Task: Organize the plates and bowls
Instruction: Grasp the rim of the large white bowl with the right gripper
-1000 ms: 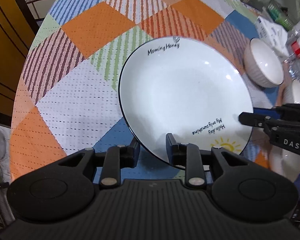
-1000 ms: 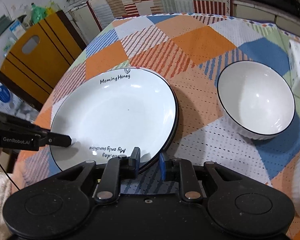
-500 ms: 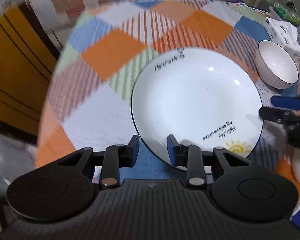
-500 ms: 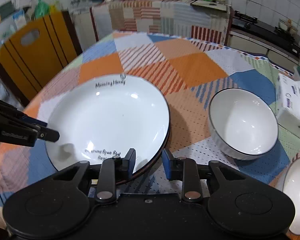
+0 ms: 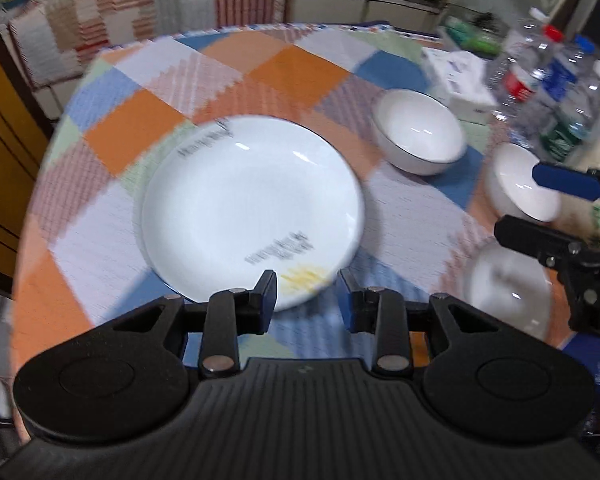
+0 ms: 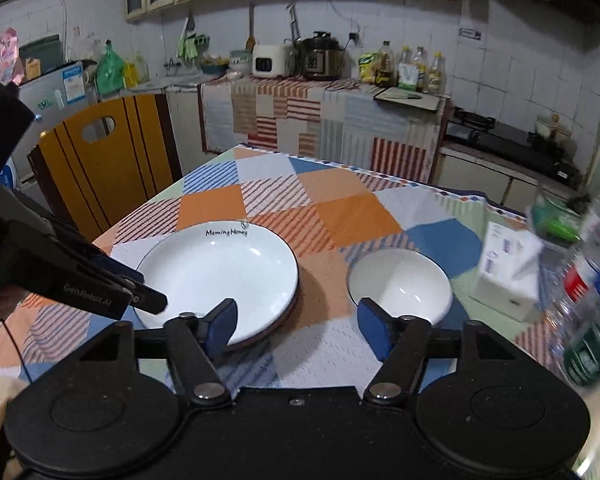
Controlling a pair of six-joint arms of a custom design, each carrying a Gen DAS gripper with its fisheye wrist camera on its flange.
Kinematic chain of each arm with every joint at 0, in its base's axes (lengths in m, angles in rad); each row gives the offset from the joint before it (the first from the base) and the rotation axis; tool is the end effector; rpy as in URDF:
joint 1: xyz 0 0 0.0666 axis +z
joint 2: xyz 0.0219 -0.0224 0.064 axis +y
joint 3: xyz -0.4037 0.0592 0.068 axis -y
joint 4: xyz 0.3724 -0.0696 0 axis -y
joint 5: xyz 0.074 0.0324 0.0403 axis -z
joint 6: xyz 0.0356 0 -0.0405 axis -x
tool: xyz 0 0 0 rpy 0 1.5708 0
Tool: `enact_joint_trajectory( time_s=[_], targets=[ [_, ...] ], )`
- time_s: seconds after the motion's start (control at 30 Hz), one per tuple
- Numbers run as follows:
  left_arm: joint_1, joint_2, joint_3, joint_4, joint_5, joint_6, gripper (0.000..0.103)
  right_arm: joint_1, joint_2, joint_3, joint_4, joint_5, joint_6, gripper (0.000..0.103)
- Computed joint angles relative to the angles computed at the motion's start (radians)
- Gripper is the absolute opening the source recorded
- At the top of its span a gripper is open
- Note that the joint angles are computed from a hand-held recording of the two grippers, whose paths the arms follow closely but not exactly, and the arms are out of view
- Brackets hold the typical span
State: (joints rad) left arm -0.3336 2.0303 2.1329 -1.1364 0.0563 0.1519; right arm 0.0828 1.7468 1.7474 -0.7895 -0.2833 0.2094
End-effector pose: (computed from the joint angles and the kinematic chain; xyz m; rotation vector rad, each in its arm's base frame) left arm 0.6495 -0.2276 0.4062 0.2582 2.6102 -0.2452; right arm 0.6051 0.0598 0.4395 -0.4751 2.2872 0.2711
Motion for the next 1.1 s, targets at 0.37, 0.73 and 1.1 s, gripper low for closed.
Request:
enact_joint_trajectory(
  time_s=[0.37,0.73,1.1],
  targets=[
    [-0.046,-0.029,-0.118,0.135,0.070,0.086,0.059,-0.056,-0.160,-0.321,0.214,0.009,-0.083,0.093],
    [-0.091,-0.058,-0.220,0.257,0.164,0.061,0.066,-0.078,-0.231,-0.449,0.206,0.041,0.006,0.093],
    [-0.124,0.015,-0.157,0.206,0.189,0.028,0.036,-0.073,-0.198,-0.475,0.161,0.064,0.045,0.094]
  ],
)
